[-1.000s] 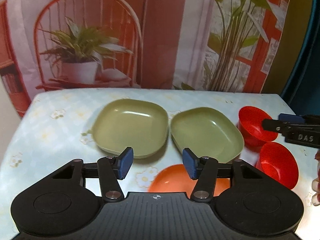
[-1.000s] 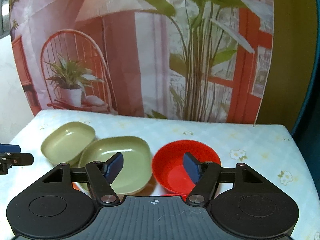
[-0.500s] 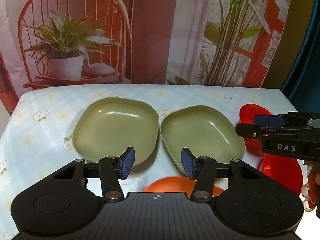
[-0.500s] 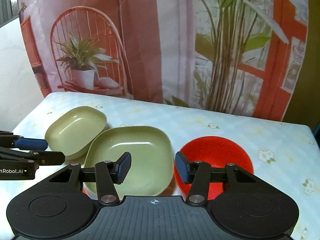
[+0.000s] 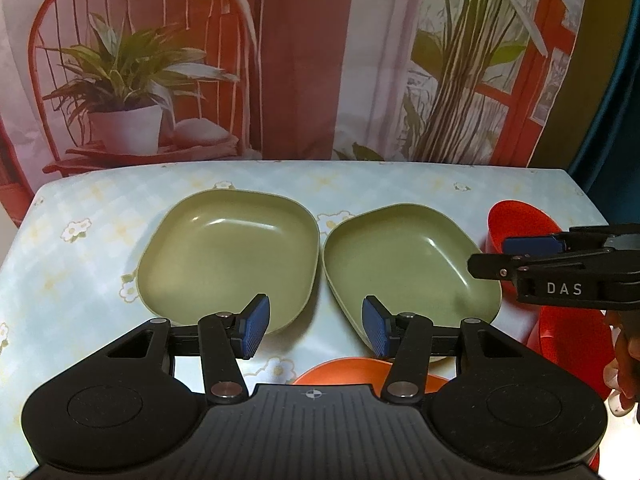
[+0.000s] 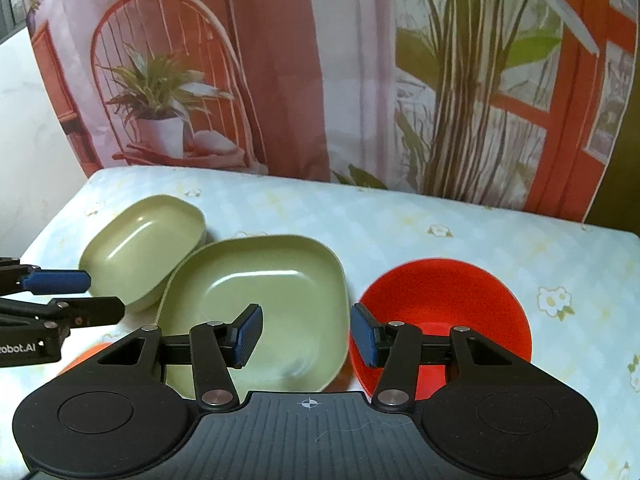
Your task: Organize plates and bowls
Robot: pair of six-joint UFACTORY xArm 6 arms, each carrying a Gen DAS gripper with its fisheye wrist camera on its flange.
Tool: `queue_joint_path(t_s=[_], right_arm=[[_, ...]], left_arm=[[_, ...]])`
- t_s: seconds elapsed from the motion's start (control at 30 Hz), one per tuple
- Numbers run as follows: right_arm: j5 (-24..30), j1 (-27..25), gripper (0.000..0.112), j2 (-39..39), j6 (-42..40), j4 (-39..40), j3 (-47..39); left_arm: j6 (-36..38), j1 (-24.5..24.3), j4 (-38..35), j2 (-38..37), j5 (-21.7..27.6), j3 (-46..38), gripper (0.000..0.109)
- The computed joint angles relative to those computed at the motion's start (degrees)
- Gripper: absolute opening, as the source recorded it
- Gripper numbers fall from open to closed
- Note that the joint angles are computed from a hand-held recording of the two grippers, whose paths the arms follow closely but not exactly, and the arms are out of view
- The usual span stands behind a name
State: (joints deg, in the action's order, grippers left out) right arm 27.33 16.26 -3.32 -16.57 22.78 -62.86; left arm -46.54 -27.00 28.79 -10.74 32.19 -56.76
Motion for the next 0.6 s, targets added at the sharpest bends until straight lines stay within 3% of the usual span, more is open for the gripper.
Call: queue_joint_path(t_s=[0.27,0.6], right_arm=[[1.0,-2.0,0.046,-0.1,0.3,-0.1,0.8],[1.3,-0.5,0.043,0.9,-3.0,2.9,-0.9]], left_arm=[[2.1,1.0,-4.2,1.3,-1.5,0.2,0.054],[5.4,1.5,-7.1,4.2,-4.2,-0.6,0.054]])
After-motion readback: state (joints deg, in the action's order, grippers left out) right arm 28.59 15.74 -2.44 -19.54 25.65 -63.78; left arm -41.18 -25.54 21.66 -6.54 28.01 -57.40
